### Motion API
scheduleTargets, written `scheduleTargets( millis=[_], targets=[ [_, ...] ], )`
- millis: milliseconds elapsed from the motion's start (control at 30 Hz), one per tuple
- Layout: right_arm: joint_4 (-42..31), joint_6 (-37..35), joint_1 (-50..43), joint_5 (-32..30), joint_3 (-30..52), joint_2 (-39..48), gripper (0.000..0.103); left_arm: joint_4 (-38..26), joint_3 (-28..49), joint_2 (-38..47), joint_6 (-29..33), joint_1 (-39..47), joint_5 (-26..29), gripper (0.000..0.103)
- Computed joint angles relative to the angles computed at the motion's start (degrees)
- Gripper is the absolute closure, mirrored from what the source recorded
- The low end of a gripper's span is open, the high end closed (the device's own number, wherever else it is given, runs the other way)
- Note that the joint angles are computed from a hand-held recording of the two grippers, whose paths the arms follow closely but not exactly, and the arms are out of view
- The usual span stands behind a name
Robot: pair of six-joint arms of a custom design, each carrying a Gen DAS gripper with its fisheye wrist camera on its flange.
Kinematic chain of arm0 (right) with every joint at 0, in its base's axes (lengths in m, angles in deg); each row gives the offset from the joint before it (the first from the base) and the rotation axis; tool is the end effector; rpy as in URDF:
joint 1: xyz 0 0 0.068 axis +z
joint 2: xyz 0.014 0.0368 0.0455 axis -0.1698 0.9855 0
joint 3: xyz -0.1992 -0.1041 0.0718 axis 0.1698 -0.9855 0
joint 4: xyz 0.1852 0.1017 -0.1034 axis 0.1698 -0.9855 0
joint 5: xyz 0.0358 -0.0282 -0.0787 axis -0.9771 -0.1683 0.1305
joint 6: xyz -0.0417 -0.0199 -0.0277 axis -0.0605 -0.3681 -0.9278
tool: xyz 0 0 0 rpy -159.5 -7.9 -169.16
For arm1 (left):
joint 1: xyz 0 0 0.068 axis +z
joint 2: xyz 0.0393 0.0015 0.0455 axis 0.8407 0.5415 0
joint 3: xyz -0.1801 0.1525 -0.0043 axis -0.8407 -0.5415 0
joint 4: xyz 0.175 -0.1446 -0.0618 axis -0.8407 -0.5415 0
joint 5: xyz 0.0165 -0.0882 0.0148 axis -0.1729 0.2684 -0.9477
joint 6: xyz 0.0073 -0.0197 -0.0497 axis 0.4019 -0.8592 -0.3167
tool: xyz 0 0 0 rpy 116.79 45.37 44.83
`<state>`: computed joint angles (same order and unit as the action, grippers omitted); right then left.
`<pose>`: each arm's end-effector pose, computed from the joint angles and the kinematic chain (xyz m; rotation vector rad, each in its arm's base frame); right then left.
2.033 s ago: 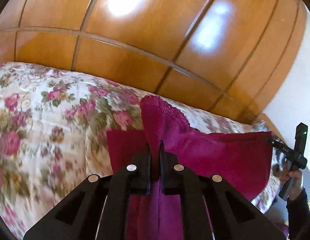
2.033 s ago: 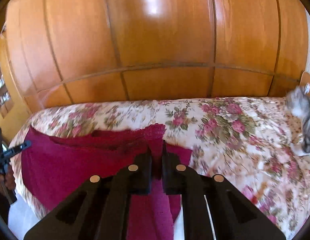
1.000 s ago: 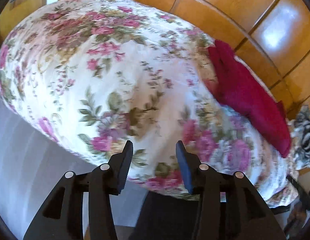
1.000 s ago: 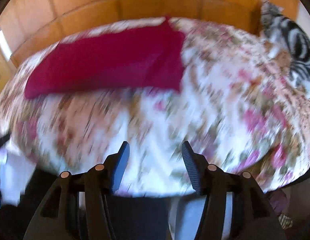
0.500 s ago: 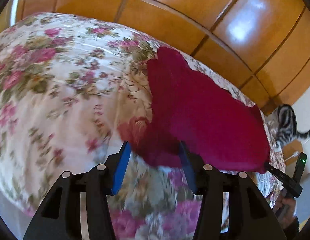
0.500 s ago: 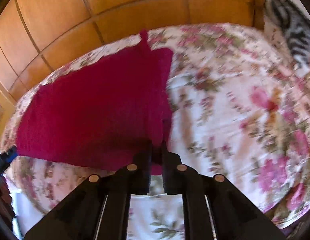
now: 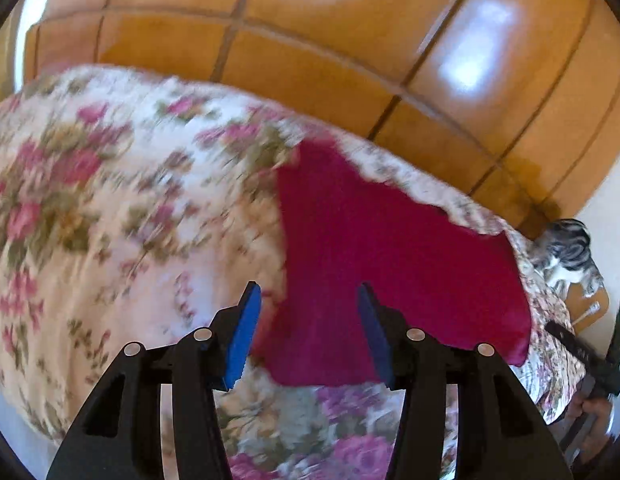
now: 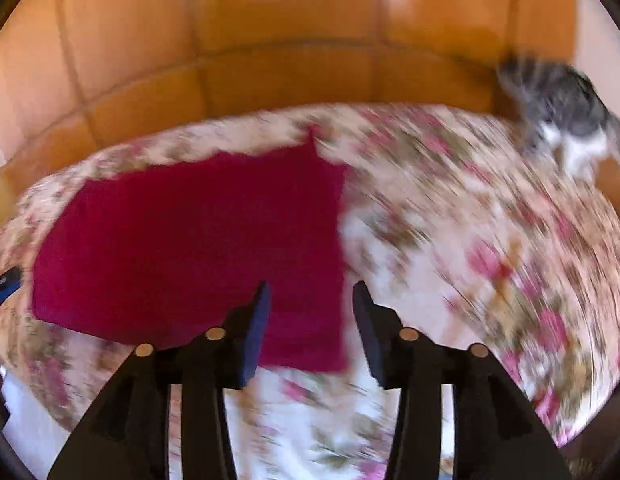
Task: Fold small clothes
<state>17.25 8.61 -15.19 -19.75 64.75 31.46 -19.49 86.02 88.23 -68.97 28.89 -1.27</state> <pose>0.1727 -0.0169 0.2296 0.2757 2.3744 -0.0016 0.2675 -0.1485 0.1981 0.1227 2.3412 -0.5985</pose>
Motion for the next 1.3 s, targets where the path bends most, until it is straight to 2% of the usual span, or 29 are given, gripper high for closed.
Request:
scheduleTargets(
  millis=[33,100,167,267,333,367,433,500,667,767,867,967,1167,1233,1300],
  targets=[
    [1.9,1.2,3.8,1.6,1.4,2.8,0.043,0.3,0.6,0.5,0.4,-0.5,0.1,0.054],
    [5.8,2.3,9.0,3.0,5.0,10.1,0.042,0.1,3.7,3.5,1.4,-2.0,-0.2,0.054],
    [9.5,2.3,12.2,4.7,9.1,18.2,0.035,0.4,6.1,6.8,2.4,-2.9,-0.6,0.054],
    [13.8,2.0,11.1,5.6,16.2,31.9,0.032,-3.0,12.5,14.6,4.5,-3.0,-2.6,0.054],
    [12.6,2.3,8.4,7.1,22.9,43.7,0.030,-5.6,16.5,20.2,5.2,-2.1,-3.5,0.054],
    [12.5,2.6,6.5,5.0,24.5,47.9,0.030,-6.0,17.2,21.8,5.0,-1.5,-3.2,0.053],
    [18.1,2.5,3.8,1.0,21.3,48.5,0.024,-5.7,17.6,23.3,3.9,0.3,0.1,0.052],
    [18.4,1.3,3.9,1.4,20.6,47.7,0.023,-5.7,16.5,21.6,2.4,1.2,1.5,0.052],
    [18.4,-0.4,4.2,1.8,20.3,45.1,0.023,-3.3,14.2,15.8,3.2,0.4,-1.4,0.052],
    [18.7,0.5,4.9,1.0,19.0,39.9,0.022,-3.3,16.8,15.4,4.2,-0.8,-3.0,0.052],
    [18.4,0.1,3.9,-1.6,21.4,39.1,0.020,-5.4,23.4,19.5,4.9,-1.3,-3.3,0.052],
    [17.3,-0.9,2.8,-3.3,25.3,42.1,0.019,-7.2,30.4,24.0,5.9,-1.8,-3.4,0.052],
    [16.6,-0.1,-0.4,-3.8,33.4,54.6,0.019,-17.0,52.5,41.8,6.1,-0.3,-5.0,0.052],
    [16.9,0.0,-1.3,-3.6,35.6,59.9,0.017,-22.0,61.2,49.3,5.9,0.8,-5.0,0.057],
    [22.2,0.2,-1.6,-3.8,33.4,61.4,0.015,-18.9,60.4,50.7,6.0,1.5,-5.2,0.057]
  ],
)
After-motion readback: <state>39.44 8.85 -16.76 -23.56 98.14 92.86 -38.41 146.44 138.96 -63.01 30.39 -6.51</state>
